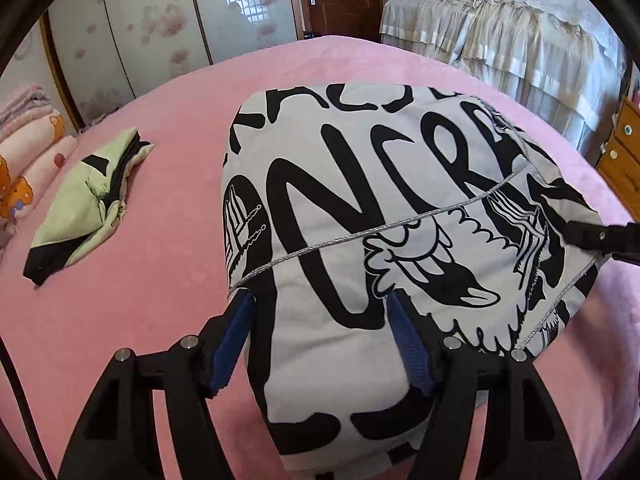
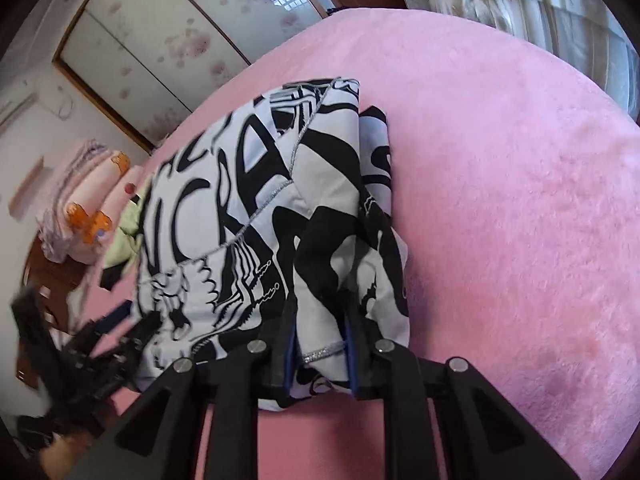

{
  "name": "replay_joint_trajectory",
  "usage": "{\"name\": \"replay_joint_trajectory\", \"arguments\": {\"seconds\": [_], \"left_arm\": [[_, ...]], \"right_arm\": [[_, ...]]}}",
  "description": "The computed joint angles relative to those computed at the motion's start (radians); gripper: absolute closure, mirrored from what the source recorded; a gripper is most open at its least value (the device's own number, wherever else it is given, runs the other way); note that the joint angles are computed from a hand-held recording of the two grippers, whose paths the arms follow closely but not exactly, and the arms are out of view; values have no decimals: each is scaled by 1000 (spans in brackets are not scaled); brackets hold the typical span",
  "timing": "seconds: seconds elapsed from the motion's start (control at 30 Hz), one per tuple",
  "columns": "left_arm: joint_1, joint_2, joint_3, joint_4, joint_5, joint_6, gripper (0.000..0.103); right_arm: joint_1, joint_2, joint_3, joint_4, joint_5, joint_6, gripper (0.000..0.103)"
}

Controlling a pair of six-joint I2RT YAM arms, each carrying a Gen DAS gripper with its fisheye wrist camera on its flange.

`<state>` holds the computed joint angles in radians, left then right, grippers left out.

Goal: Fold large clothes

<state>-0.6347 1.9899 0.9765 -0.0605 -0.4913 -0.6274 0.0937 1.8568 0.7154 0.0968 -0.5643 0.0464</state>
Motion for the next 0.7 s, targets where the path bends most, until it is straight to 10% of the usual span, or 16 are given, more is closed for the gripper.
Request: {"name": "replay_joint_trajectory", "arguments": {"seconds": [0.07, 0.2, 0.43, 0.53, 0.6, 0.7], "left_arm": [[25, -56, -38, 27, 80, 31, 35], [103, -171, -104, 84, 214, 54, 33], [343, -45, 45, 45, 419, 28, 32], [409, 33, 113, 53, 508, 3, 32], [427, 58, 145, 51, 525, 0, 33], [426, 84, 170, 67, 518, 2, 33]], "right_arm": [[-2, -89, -4, -36, 12, -6, 74], [-22, -145, 52, -23, 12, 35, 31], [45, 245, 534, -220, 86, 109, 30], [57, 449, 791, -402, 62, 140, 38], [52, 517, 868, -462, 20, 127, 98], [68, 431, 741, -318, 138, 73, 98]]}}
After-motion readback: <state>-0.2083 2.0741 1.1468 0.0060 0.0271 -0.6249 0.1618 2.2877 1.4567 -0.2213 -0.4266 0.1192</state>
